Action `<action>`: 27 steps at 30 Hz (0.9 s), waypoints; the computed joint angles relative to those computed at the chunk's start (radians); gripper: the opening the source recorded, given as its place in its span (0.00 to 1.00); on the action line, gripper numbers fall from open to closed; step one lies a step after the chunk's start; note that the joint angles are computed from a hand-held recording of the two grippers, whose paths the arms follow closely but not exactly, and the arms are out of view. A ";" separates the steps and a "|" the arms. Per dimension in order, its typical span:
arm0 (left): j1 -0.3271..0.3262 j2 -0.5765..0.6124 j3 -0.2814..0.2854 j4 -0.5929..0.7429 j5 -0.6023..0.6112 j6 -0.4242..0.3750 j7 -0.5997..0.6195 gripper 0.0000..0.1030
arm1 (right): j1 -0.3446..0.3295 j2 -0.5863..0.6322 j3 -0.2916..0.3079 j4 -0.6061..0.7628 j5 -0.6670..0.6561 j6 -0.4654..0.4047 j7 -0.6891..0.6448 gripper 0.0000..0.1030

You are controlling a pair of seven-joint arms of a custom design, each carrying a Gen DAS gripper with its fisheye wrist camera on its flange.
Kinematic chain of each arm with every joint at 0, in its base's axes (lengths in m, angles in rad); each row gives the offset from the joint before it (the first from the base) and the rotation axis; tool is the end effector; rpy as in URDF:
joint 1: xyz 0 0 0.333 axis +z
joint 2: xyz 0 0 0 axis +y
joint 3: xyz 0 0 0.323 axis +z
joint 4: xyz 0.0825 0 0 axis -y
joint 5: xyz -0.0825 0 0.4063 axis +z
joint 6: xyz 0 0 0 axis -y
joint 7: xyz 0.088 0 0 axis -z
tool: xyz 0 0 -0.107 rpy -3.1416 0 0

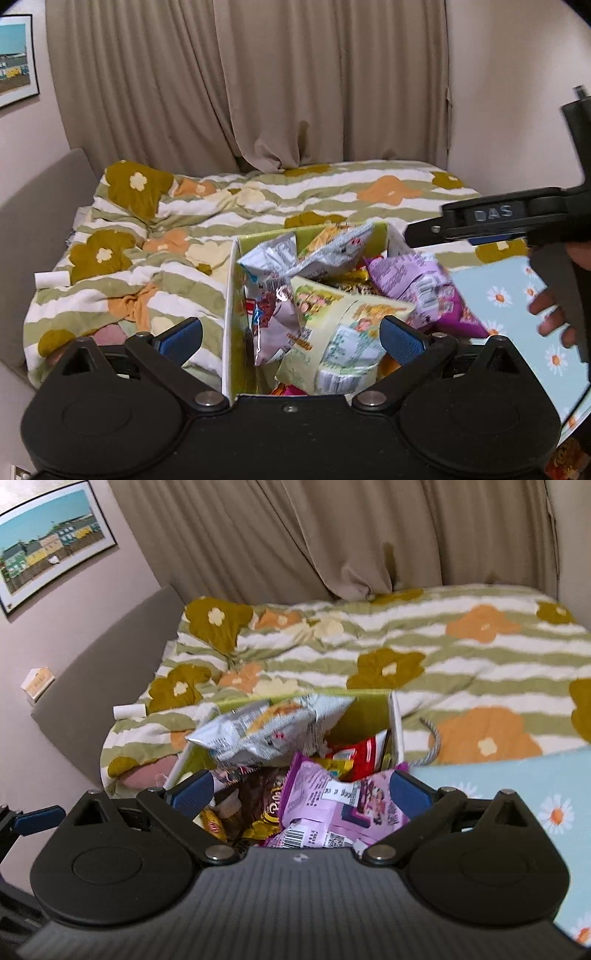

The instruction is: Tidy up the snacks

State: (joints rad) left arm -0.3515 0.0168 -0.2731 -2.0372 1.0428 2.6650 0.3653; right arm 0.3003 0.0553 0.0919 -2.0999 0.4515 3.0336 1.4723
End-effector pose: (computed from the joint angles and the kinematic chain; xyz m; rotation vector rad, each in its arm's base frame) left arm 0.4827 -0.3781 0.4894 -1.4796 1.8558 -0.8041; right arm 0.5849 0.2051 0.4887 -1.6606 1.5618 -0.3826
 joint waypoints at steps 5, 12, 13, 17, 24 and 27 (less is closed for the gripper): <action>-0.025 -0.030 -0.026 0.008 0.056 -0.050 -0.100 1.00 | -0.006 -0.153 -0.002 -0.125 -0.046 0.037 0.016 1.00; -0.053 -0.092 -0.076 -0.016 0.135 -0.103 -0.290 1.00 | -0.142 -0.405 0.077 -0.311 -0.234 0.004 0.210 1.00; -0.056 -0.099 -0.083 -0.020 0.139 -0.113 -0.307 1.00 | -0.173 -0.446 0.097 -0.339 -0.262 -0.011 0.238 1.00; -0.078 -0.117 -0.114 -0.024 0.134 -0.177 -0.339 1.00 | -0.263 -0.575 0.152 -0.425 -0.354 -0.072 0.319 1.00; -0.120 -0.129 -0.147 -0.041 0.099 -0.242 -0.341 1.00 | -0.307 -0.757 0.182 -0.559 -0.442 -0.154 0.400 1.00; -0.133 -0.128 -0.153 -0.052 0.092 -0.245 -0.351 1.00 | -0.310 -0.814 0.180 -0.609 -0.449 -0.181 0.429 1.00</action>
State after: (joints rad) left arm -0.4848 -0.1117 -0.4260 -2.0889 1.1344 2.4201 0.0148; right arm -0.0098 -0.7583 0.2717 -2.7092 0.0027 2.8528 1.9014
